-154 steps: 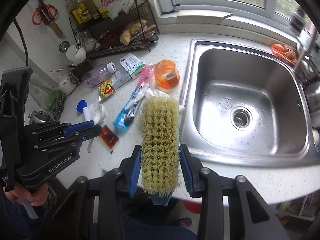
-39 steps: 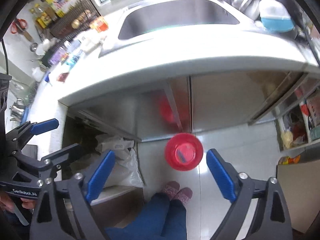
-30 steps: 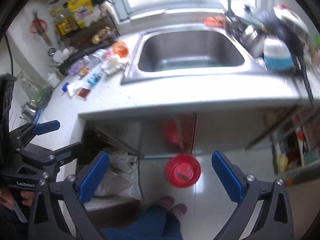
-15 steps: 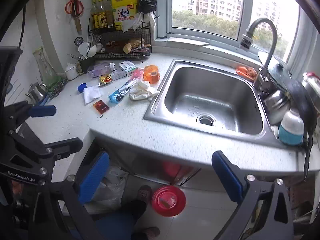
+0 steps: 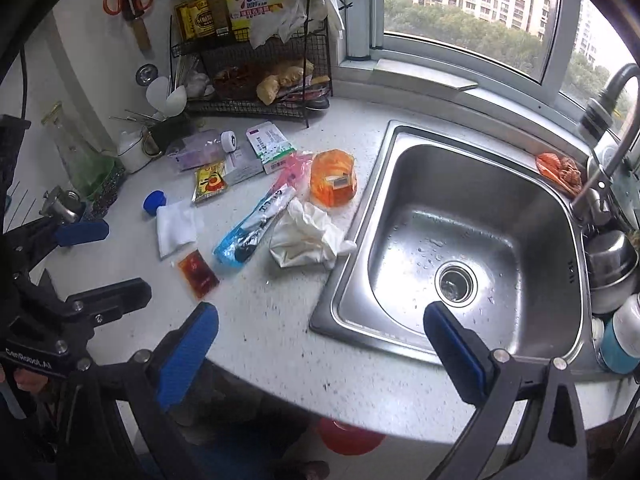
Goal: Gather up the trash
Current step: 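Grasp the crumpled white glove with the right gripper and lift it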
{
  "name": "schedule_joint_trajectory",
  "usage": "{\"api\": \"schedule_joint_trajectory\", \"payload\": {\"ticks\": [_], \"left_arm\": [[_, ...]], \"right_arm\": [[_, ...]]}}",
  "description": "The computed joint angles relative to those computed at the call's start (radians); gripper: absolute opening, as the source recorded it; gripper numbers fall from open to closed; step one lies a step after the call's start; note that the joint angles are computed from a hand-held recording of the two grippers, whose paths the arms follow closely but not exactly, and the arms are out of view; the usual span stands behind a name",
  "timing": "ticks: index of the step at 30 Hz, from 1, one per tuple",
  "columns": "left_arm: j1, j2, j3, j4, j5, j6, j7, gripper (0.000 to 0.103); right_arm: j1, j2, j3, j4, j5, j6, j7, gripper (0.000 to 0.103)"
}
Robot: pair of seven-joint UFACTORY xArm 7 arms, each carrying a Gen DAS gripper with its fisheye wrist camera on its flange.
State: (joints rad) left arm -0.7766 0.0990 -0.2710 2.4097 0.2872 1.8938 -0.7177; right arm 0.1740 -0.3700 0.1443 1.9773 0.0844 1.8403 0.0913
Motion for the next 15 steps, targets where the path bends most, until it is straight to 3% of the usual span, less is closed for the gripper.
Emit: {"api": "schedule_joint_trajectory", "payload": {"ticks": [10, 15], "left_arm": [[0.246, -0.124, 0.054, -0.364, -0.283, -0.22, 0.087, 0.103], [0.303, -0.151, 0.045, -0.479, -0.335, -0.256, 0.086, 0.103]], "right_arm": [[0.035, 0.129, 0.025, -0.061, -0.032, -0.061, -0.011, 0.103], [0.056, 0.165, 0.01, -0.124, -0.007, -0.081, -0.037, 0.103]]}}
